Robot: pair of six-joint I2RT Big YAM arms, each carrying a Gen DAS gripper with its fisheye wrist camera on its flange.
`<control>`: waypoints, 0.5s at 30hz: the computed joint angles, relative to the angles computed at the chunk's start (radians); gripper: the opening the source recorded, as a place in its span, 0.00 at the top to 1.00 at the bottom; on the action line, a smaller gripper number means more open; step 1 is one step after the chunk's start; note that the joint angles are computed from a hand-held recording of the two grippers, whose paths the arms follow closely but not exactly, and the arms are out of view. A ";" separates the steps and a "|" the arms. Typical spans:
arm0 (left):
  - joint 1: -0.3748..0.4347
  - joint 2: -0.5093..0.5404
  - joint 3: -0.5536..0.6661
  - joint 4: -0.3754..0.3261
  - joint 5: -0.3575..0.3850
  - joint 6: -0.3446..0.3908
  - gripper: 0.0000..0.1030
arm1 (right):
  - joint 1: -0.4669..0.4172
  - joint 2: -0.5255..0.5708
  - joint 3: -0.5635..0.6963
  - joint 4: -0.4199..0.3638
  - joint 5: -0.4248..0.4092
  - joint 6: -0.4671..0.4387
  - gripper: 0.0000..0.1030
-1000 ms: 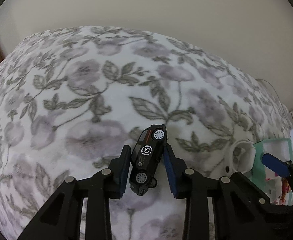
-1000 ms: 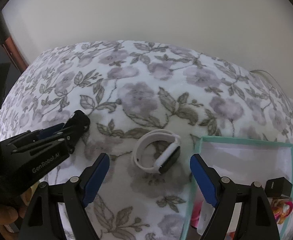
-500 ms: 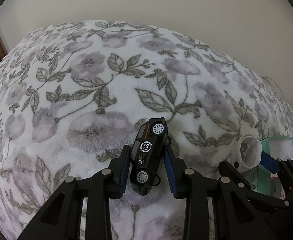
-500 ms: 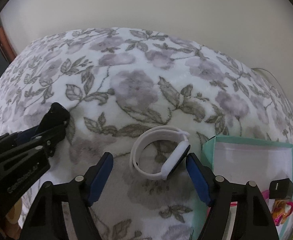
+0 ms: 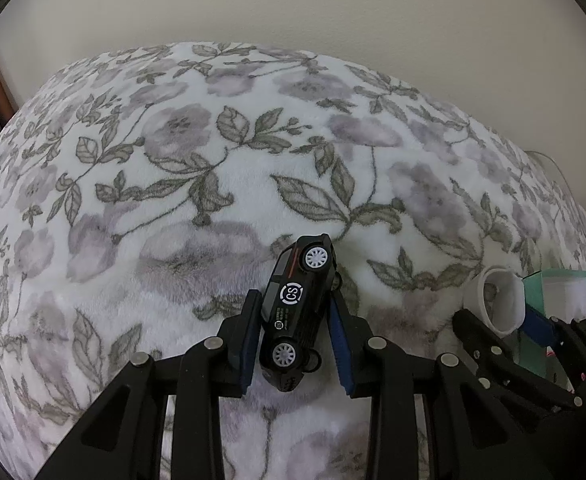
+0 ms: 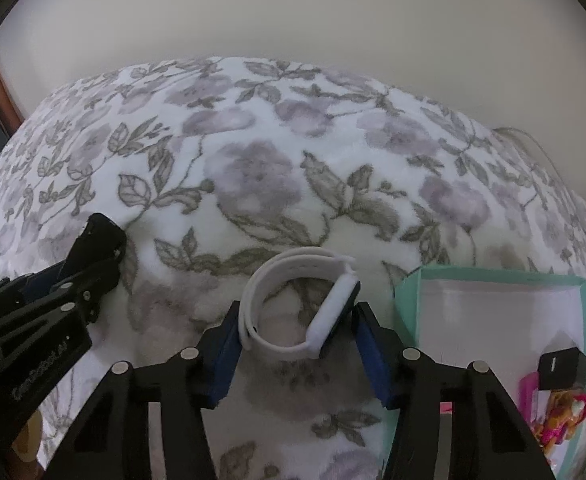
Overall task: Organize rigid objects
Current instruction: 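Grasp the white smartwatch with the right tool while the left tool holds the car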
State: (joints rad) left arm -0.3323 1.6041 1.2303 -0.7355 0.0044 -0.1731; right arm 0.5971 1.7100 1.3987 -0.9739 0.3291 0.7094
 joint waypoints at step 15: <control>-0.043 -0.146 -0.045 -0.086 -0.009 -0.050 0.68 | 0.061 -0.196 -0.105 0.000 0.000 0.099 0.48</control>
